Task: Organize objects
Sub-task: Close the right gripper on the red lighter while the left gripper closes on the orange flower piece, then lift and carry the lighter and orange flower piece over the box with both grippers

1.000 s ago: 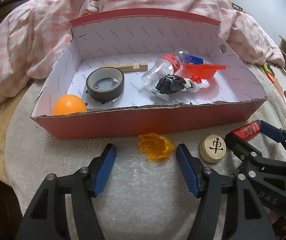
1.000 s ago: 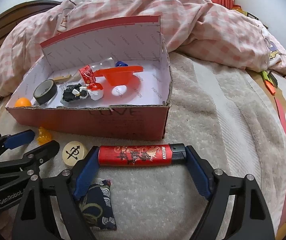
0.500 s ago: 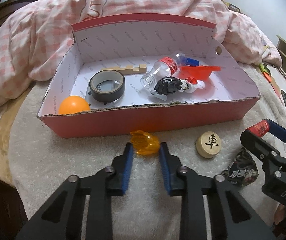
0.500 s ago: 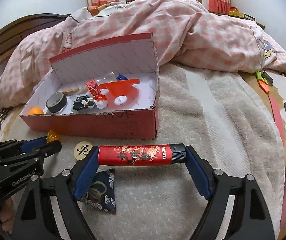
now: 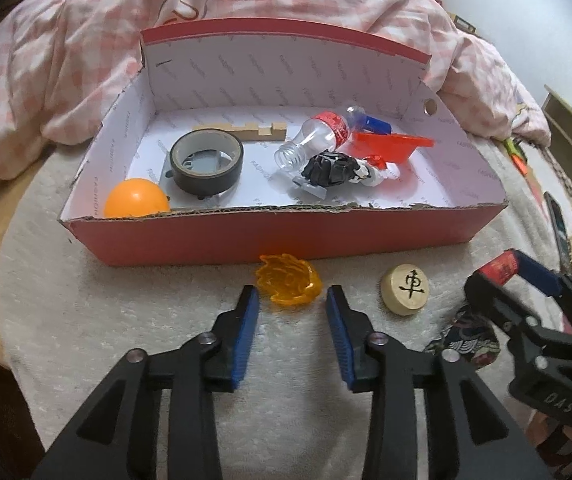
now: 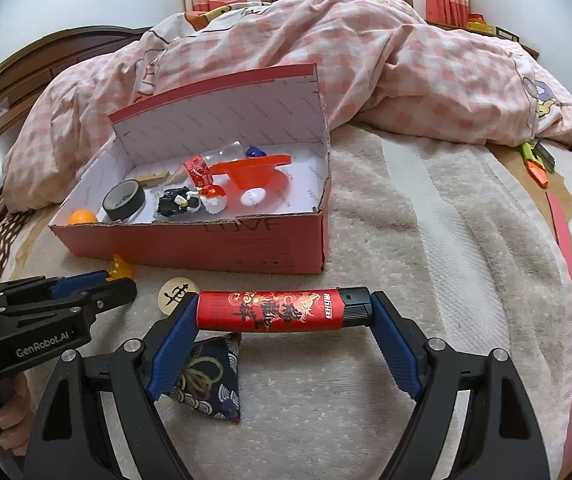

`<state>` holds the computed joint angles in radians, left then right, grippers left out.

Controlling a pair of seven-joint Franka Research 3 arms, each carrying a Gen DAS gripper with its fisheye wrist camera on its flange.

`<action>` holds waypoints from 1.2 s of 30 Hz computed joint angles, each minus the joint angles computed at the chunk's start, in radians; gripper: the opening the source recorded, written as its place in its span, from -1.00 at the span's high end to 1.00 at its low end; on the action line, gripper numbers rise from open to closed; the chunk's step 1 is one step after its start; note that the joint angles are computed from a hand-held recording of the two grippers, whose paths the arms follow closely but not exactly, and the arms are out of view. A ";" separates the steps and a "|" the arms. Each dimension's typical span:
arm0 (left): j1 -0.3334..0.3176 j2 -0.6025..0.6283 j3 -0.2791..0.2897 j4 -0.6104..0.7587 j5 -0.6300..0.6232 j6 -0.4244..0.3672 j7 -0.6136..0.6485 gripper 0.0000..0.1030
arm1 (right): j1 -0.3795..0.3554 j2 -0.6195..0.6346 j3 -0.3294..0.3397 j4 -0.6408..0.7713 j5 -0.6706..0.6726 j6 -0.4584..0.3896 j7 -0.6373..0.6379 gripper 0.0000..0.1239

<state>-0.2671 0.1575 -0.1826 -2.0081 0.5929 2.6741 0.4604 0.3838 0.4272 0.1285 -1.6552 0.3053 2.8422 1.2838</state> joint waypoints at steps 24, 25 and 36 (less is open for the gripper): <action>-0.019 -0.051 -0.004 -0.011 0.157 0.035 -0.081 0.40 | -0.022 -0.052 0.039 -0.057 0.063 0.037 -0.078 -0.37; -0.019 -0.057 -0.006 -0.014 0.167 0.039 -0.085 0.40 | -0.025 -0.059 0.045 -0.063 0.072 0.040 -0.090 -0.37; 0.002 -0.115 -0.018 -0.032 0.261 0.056 -0.158 0.40 | -0.040 -0.091 0.094 -0.068 0.184 0.047 -0.227 -0.37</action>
